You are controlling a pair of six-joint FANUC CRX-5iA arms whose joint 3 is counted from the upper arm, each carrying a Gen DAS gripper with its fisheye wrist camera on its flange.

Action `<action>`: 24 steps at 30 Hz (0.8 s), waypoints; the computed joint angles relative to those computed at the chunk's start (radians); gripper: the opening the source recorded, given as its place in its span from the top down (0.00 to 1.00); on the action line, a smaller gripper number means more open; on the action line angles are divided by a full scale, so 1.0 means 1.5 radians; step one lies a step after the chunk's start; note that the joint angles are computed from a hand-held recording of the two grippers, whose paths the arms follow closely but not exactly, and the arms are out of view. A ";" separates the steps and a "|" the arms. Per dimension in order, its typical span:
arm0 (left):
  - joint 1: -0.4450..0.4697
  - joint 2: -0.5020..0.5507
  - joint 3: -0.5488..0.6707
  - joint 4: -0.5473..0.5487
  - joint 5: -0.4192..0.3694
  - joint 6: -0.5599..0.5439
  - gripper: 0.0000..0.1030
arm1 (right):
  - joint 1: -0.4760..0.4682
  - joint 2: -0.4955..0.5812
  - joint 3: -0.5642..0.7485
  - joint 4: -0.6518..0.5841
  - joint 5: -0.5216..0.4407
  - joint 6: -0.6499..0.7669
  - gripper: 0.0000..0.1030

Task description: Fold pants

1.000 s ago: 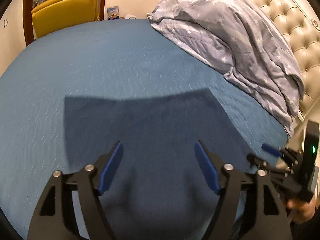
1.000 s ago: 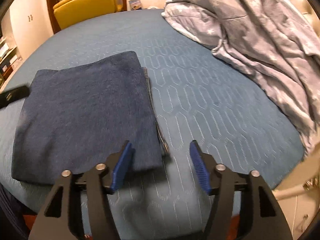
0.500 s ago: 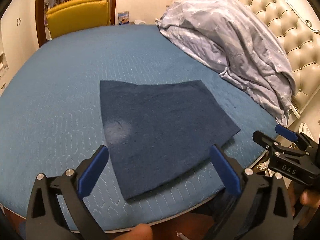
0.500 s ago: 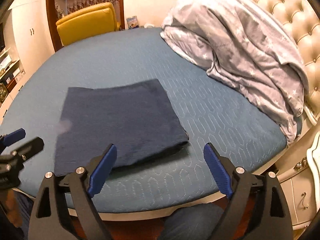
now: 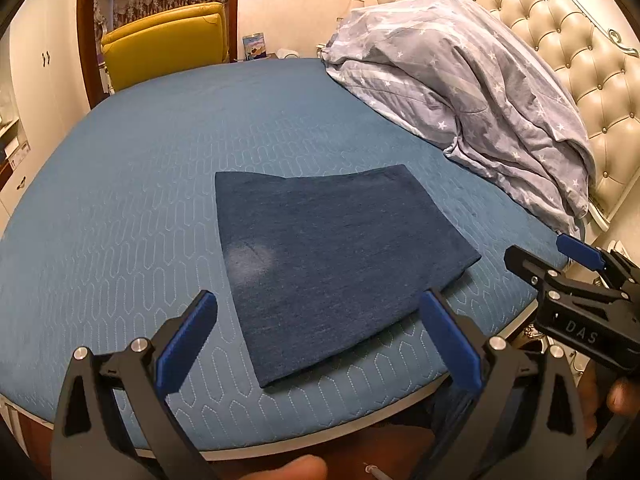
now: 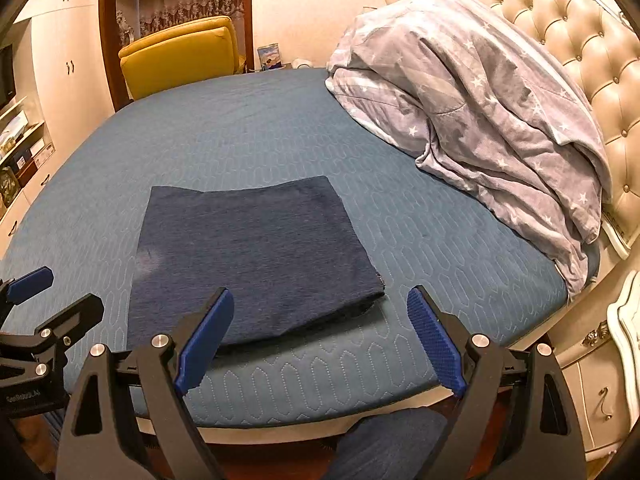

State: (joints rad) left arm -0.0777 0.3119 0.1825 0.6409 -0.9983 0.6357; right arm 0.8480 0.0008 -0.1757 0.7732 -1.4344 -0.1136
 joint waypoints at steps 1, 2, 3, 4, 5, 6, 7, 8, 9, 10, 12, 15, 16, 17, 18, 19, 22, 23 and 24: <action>0.000 0.000 0.001 0.000 -0.001 0.001 0.02 | -0.001 -0.002 -0.003 0.000 0.002 0.000 0.17; 0.000 0.000 0.000 0.001 -0.001 0.000 0.02 | -0.001 -0.001 -0.002 0.000 0.003 0.001 0.17; 0.000 0.000 0.000 0.001 0.000 -0.001 0.02 | -0.001 -0.001 -0.002 -0.001 0.004 0.002 0.17; 0.000 -0.001 0.000 0.001 -0.001 -0.002 0.02 | -0.001 -0.002 -0.003 -0.001 0.004 0.002 0.17; 0.000 0.000 0.000 0.000 -0.001 -0.001 0.02 | -0.001 -0.002 -0.004 -0.001 0.005 0.002 0.17; 0.000 0.000 0.001 0.000 -0.001 0.000 0.02 | -0.001 -0.002 -0.005 -0.002 0.006 0.002 0.17; 0.000 0.001 0.002 -0.001 -0.002 0.001 0.02 | -0.001 -0.003 -0.005 -0.002 0.006 0.000 0.17; 0.000 0.001 0.002 0.000 -0.002 0.001 0.02 | -0.001 -0.003 -0.005 -0.002 0.006 0.001 0.17; 0.000 0.001 0.002 0.001 -0.003 0.001 0.02 | -0.001 -0.003 -0.005 -0.002 0.006 0.001 0.17; 0.000 0.000 0.001 0.002 -0.002 0.000 0.02 | -0.001 -0.003 -0.005 -0.002 0.006 0.001 0.17; -0.001 -0.002 -0.007 0.016 0.003 -0.009 0.02 | -0.001 -0.003 -0.006 -0.002 0.006 0.001 0.17; -0.003 -0.010 -0.026 0.038 0.017 -0.029 0.02 | -0.002 -0.003 -0.006 -0.004 0.007 0.001 0.17; -0.005 -0.010 -0.026 0.036 0.020 -0.028 0.02 | -0.002 -0.003 -0.006 -0.004 0.007 0.001 0.17; -0.006 -0.005 -0.018 0.035 0.010 -0.021 0.02 | -0.002 -0.004 -0.007 -0.004 0.008 0.001 0.17; -0.006 0.002 -0.008 0.035 -0.002 -0.017 0.02 | -0.003 -0.004 -0.008 -0.005 0.008 0.001 0.17; -0.006 0.010 0.002 0.036 -0.015 -0.015 0.02 | -0.004 -0.005 -0.010 -0.005 0.009 -0.001 0.17; -0.001 0.030 0.014 0.063 -0.024 -0.035 0.02 | -0.007 -0.009 -0.019 -0.003 0.015 -0.012 0.15; 0.005 0.050 0.034 0.071 -0.046 -0.028 0.02 | -0.009 -0.013 -0.026 0.000 0.020 -0.019 0.15; 0.012 0.071 0.057 0.076 -0.068 -0.018 0.02 | -0.014 -0.015 -0.033 0.001 0.027 -0.027 0.15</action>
